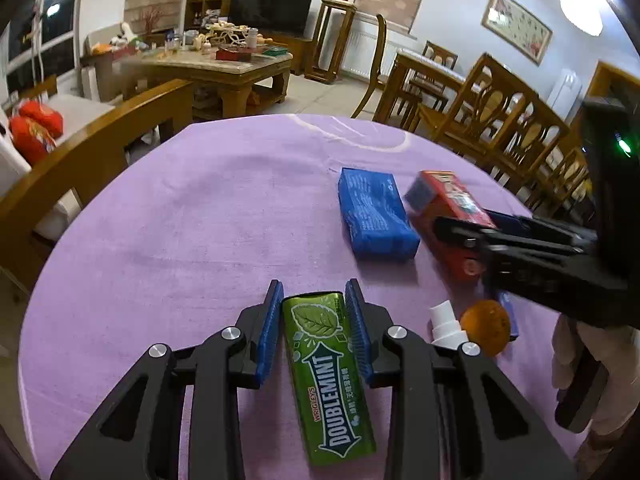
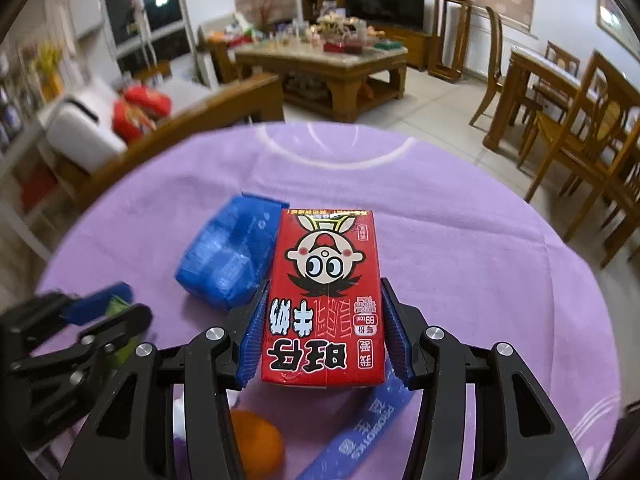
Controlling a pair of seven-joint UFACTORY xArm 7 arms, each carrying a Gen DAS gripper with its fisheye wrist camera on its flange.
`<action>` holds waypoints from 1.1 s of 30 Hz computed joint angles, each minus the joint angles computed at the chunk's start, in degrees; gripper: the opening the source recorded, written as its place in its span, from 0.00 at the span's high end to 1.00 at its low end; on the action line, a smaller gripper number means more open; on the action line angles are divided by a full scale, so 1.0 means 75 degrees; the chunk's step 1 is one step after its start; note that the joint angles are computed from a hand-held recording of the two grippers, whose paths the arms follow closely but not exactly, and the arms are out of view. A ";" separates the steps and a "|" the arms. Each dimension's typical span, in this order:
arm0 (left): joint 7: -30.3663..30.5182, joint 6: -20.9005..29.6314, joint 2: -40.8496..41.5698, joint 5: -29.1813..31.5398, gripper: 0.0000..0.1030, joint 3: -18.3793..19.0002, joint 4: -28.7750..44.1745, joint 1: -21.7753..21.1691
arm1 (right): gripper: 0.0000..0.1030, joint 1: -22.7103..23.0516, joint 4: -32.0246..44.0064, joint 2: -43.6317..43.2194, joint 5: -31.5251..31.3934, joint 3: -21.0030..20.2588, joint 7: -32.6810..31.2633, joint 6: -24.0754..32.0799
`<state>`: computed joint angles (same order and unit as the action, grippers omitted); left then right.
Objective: Collect trash
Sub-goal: 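Grasp the green Doublemint gum with left tool while right tool grasps another red Wangzai box, then carry the gum pack and red box over the black bin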
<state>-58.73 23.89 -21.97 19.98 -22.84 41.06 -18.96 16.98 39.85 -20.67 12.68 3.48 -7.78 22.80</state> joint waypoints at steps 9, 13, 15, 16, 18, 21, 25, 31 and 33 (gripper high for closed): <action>-0.0975 -0.0784 -0.0861 0.0948 0.70 -0.1007 -0.0367 0.0973 | 0.50 0.0955 -0.1546 -0.3218 0.1862 -0.1591 -0.1530 0.0039; -0.1480 -0.1149 -0.1353 0.1259 0.71 -0.1557 -0.0410 0.1455 | 0.50 0.0647 -0.2131 -0.4795 0.1757 -0.1776 -0.1631 0.0443; -0.1618 -0.1264 -0.1494 0.1325 0.71 -0.1832 -0.0365 0.1681 | 0.50 0.0469 -0.2312 -0.5395 0.1648 -0.1860 -0.1638 0.0646; -0.1695 -0.1304 -0.1571 0.1351 0.71 -0.1996 -0.0336 0.1798 | 0.50 0.0353 -0.2401 -0.5713 0.1587 -0.1927 -0.1644 0.0780; -0.1773 -0.1263 -0.1637 0.1411 0.71 -0.2335 -0.0187 0.2042 | 0.50 0.0137 -0.2534 -0.6244 0.1480 -0.2085 -0.1666 0.1043; -0.1849 -0.1301 -0.1636 0.1464 0.71 -0.2713 0.0035 0.2309 | 0.50 -0.0260 -0.2626 -0.6899 0.1277 -0.2368 -0.1788 0.1517; -0.1788 -0.1355 -0.1543 0.1486 0.71 -0.3011 0.0314 0.2497 | 0.50 -0.0855 -0.2659 -0.7560 0.1071 -0.2853 -0.2012 0.2126; -0.1686 -0.1372 -0.1213 0.1680 0.71 -0.3791 0.1141 0.2983 | 0.50 -0.1819 -0.2548 -0.8034 0.0891 -0.3717 -0.2523 0.2766; -0.1683 -0.1396 -0.1042 0.1805 0.71 -0.4231 0.1530 0.3309 | 0.50 -0.2228 -0.2410 -0.8111 0.0795 -0.4108 -0.2743 0.2956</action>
<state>-71.35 13.42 -29.78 33.52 -54.57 52.54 5.86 0.27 21.77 -81.51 18.65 -27.33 -28.35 44.97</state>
